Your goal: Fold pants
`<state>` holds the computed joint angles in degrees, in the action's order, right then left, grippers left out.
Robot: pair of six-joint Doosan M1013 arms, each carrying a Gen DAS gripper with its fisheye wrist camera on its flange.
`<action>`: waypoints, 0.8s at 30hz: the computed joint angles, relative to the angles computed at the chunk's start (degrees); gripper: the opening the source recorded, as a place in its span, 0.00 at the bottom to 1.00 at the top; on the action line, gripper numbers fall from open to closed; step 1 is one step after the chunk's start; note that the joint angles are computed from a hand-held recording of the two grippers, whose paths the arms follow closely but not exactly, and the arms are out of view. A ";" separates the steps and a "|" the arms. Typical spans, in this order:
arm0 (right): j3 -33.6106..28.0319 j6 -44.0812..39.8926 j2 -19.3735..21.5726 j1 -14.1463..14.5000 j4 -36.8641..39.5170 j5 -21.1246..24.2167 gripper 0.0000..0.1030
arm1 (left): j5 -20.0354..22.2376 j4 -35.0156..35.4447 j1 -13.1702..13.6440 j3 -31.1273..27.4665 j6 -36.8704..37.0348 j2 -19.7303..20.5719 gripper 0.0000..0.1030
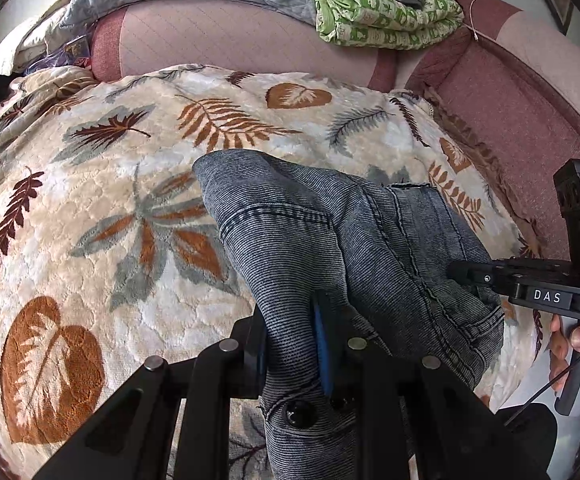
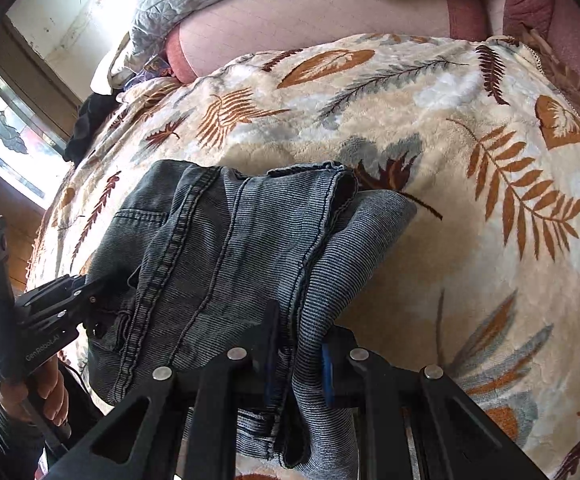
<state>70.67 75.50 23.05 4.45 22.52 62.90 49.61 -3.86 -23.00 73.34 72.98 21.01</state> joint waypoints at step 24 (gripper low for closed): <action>17.84 22.76 -14.87 3.47 -20.99 -26.28 0.95 | 2.48 21.87 -3.57 6.24 -23.68 -6.86 0.73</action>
<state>88.51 98.26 8.18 7.92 1.53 36.62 52.08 18.02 -26.57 79.58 49.30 14.16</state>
